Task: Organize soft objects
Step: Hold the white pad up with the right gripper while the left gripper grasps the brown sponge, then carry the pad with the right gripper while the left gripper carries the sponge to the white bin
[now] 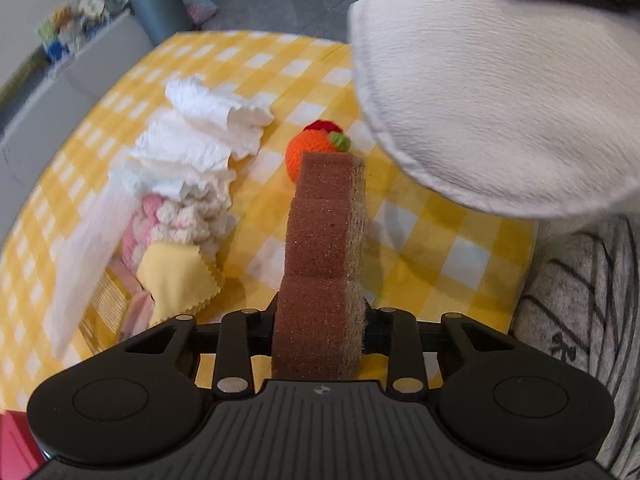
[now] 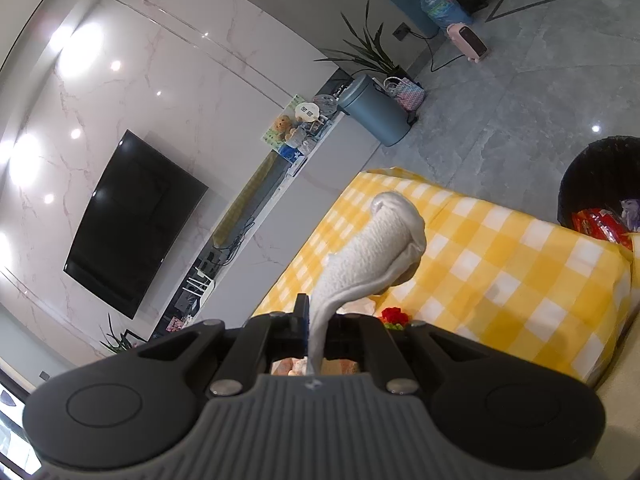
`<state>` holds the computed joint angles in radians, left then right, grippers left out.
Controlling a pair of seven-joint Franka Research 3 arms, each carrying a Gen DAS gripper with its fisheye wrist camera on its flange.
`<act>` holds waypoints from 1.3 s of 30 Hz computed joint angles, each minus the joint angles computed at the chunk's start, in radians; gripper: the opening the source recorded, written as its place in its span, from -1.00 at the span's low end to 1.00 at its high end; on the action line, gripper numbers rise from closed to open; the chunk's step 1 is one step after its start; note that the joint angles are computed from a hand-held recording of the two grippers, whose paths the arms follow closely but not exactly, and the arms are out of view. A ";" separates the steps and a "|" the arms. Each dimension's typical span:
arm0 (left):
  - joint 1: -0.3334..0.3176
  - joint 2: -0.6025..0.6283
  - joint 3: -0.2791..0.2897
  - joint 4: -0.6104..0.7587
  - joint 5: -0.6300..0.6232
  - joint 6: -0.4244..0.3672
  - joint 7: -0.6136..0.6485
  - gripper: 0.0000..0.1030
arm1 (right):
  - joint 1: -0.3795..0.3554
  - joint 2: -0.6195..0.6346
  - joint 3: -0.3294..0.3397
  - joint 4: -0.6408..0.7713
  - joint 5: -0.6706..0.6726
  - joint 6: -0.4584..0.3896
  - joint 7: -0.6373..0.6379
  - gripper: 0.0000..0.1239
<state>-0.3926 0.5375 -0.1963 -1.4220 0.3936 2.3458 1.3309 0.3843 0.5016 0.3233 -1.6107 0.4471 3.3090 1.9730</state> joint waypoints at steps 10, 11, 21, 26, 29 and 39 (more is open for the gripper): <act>0.038 -0.175 -0.008 -0.179 -0.026 0.133 -0.126 -0.29 | -0.116 0.018 0.146 -0.014 -0.060 0.045 -0.010 -0.95; 0.041 -0.198 -0.008 -0.203 -0.025 0.156 -0.148 -0.29 | -0.136 0.022 0.170 -0.016 -0.075 0.051 -0.009 -0.95; 0.046 -0.465 0.018 -0.432 0.304 0.317 -0.675 -0.29 | -0.316 0.096 0.410 -0.006 -0.314 0.098 0.067 -0.95; 0.088 -0.541 -0.021 -0.486 0.295 0.265 -0.777 -0.29 | -0.331 0.109 0.450 0.012 -0.395 0.091 0.085 -0.95; 0.127 -0.596 -0.018 -0.569 0.239 0.344 -0.805 -0.29 | -0.357 0.134 0.508 0.030 -0.454 0.079 0.077 -0.95; 0.269 -0.837 -0.058 -0.831 0.209 0.433 -1.028 -0.29 | -0.332 0.213 0.616 0.142 -0.467 -0.032 -0.083 -0.95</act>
